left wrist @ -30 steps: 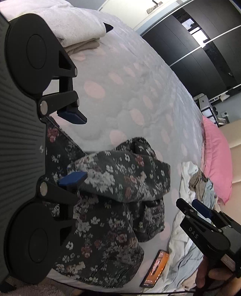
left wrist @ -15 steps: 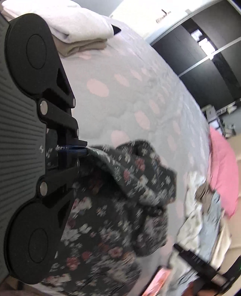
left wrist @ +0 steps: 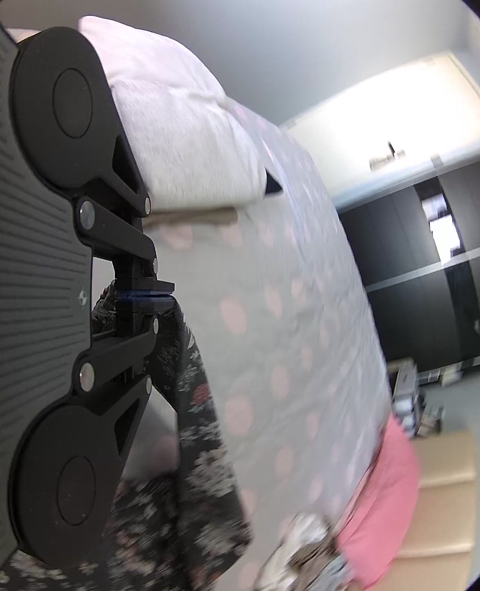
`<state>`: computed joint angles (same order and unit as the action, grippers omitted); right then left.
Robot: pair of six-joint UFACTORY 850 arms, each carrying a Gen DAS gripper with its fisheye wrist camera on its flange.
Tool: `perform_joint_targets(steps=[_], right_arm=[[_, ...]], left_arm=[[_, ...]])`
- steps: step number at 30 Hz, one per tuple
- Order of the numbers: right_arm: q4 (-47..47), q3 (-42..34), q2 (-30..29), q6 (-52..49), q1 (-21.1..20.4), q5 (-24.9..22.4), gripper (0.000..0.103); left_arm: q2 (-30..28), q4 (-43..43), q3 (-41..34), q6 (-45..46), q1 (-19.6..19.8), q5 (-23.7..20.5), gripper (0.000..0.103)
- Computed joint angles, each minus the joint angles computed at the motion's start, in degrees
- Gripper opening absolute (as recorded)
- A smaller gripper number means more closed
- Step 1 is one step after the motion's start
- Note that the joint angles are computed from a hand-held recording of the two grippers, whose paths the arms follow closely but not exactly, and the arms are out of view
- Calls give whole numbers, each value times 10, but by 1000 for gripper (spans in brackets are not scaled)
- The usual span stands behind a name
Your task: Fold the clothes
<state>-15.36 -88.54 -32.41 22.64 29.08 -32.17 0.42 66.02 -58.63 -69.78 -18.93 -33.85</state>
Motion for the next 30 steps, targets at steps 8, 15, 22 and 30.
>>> perform_joint_targets(steps=[8,15,22,30], right_arm=[[-120,-23,-18,168,14,-10,10],[-306,26,40,372,39,-26,9],[-330,35,86,387,19,-23,9],[-318,-8,54,396,-2,-76,9]], left_arm=[[32,52,15,-99,21,-38,0],[87,127,37,-162,12,-112,0],[127,159,37,-103,30,-183,0],[108,100,48,-10,76,-199,0]])
